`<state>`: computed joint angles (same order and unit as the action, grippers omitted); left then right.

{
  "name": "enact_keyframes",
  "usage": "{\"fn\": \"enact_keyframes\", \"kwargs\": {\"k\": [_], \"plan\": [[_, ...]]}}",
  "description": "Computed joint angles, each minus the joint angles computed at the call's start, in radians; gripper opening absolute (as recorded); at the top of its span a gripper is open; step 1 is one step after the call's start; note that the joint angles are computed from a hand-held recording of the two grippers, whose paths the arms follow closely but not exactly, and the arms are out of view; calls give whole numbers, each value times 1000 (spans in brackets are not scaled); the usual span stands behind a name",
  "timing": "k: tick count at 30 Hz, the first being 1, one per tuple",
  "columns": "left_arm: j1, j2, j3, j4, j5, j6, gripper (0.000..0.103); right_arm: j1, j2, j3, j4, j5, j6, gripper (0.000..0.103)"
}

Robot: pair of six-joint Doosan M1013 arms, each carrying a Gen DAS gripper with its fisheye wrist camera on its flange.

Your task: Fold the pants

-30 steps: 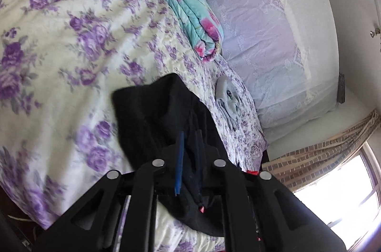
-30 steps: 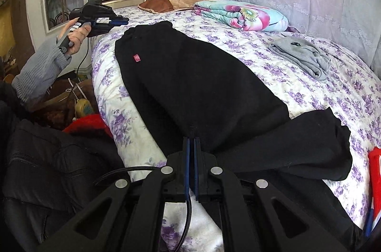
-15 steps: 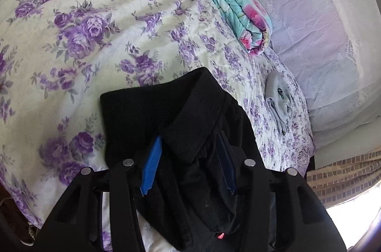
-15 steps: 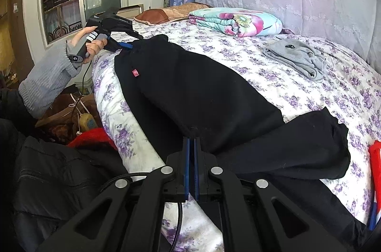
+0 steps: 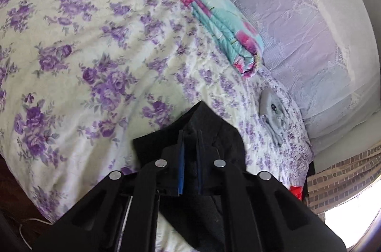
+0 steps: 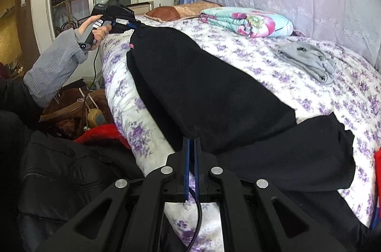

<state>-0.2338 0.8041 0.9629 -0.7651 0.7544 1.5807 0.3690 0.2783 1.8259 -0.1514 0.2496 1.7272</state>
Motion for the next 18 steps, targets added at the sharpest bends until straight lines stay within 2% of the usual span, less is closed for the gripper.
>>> {"fn": "enact_keyframes", "kwargs": {"k": [2,6,8,10,11,12,13,15,18], "plan": [[0,30,-21,32,38,-29,8,0,20,-5,49,22,-35,4],[16,13,39,-119,1,45,12,-3,26,0,106,13,-64,4],[15,-27,92,-124,-62,43,13,-1,28,1,87,12,-46,4],[-5,-89,164,-27,-189,25,13,-3,31,4,101,9,-51,4],[-15,-117,197,-26,-231,68,13,-5,32,6,124,5,-65,4],[-21,-132,212,-69,-228,144,13,-8,32,8,147,0,-80,4],[-27,-138,215,-129,-188,232,13,-11,33,10,169,-3,-98,4],[-50,-128,188,-200,-54,382,14,-11,36,12,160,-9,-78,4],[-111,-101,147,-188,91,520,27,-9,37,16,133,-16,-30,5]]}}
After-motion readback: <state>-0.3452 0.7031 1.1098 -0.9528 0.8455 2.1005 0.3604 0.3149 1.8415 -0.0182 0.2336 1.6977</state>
